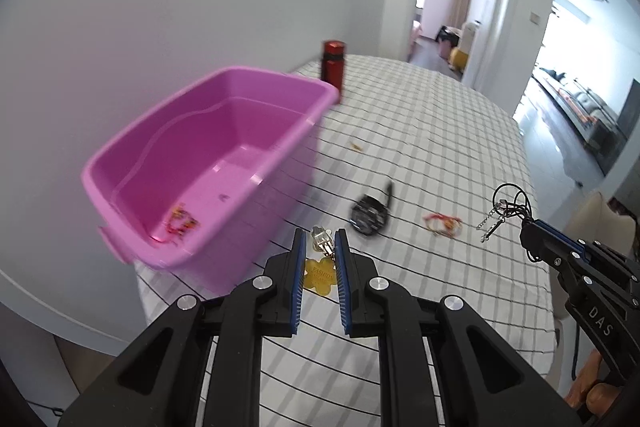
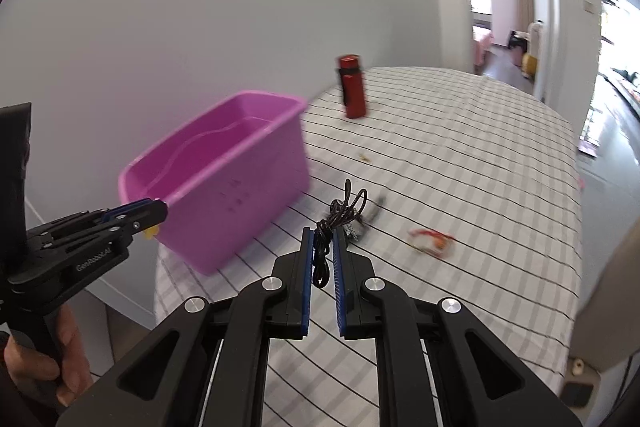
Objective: Organize jewelry
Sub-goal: 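Carry the charm in the left tool while right tool carries the cord into the basin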
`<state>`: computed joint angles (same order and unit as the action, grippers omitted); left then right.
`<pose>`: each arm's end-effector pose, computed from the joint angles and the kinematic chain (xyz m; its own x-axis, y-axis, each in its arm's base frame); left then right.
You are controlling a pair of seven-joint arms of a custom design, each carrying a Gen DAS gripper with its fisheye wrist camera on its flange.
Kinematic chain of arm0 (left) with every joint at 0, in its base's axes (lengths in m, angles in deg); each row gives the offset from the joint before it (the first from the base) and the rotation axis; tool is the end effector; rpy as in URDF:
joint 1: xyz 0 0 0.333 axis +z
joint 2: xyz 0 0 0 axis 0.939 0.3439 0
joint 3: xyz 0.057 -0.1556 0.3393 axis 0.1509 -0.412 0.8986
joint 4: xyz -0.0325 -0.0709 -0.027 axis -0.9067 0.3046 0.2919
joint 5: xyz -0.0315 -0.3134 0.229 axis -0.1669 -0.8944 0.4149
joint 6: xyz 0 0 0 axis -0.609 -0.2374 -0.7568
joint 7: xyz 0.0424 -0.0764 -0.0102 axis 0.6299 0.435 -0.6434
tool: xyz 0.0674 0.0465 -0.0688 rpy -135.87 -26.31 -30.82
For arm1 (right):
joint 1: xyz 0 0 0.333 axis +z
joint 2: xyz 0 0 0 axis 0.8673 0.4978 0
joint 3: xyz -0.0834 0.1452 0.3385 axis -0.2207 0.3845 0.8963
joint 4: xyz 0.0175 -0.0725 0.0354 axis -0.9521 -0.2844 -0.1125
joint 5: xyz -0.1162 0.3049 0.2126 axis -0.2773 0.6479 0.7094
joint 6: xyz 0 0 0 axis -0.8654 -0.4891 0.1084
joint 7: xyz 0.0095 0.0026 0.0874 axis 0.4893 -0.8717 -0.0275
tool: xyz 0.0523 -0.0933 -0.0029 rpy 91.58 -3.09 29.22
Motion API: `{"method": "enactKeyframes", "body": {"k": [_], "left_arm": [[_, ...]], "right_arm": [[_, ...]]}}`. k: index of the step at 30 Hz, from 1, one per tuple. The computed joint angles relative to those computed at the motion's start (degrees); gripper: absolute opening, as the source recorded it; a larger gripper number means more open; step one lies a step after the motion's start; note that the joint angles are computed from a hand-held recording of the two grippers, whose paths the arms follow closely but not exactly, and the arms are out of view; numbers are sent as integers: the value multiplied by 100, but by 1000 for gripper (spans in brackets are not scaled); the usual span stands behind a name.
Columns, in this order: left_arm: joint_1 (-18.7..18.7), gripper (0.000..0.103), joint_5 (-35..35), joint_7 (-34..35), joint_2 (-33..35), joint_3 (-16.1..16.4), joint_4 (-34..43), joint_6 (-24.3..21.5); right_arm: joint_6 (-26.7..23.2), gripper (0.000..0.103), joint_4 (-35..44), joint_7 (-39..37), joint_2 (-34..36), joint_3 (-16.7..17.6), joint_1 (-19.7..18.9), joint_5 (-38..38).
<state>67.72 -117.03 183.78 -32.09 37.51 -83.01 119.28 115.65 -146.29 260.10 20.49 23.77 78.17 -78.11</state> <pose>0.5398 -0.0310 0.5518 -0.3817 -0.9232 0.0453 -0.6673 0.2413 -0.7046 0.4569 0.2811 0.5372 -0.1053 -0.9753 -0.1944 -0.6278 0.2168 -0.7476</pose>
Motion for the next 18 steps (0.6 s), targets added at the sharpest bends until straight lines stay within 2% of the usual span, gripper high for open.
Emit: {"method": "enactKeyframes", "body": {"k": [4,9,14,18], "left_arm": [[184,15,61,103,347,120,538,-183],[568,15,62,355,986,123,1414,-446],[926,15,470,89,1712,27,2303,-817],[1134,15,825,-175,2310,-81,3009,-1125]], "right_arm": [[-124,10,814,-394,615,-7,185,163],[-181,10,2059,-1158,1544,-198,540,694],[-235,10,3262,-1985,2440,-287,736,1522],[-572,10,4276,-2701,3205,-268,809,2303]]}}
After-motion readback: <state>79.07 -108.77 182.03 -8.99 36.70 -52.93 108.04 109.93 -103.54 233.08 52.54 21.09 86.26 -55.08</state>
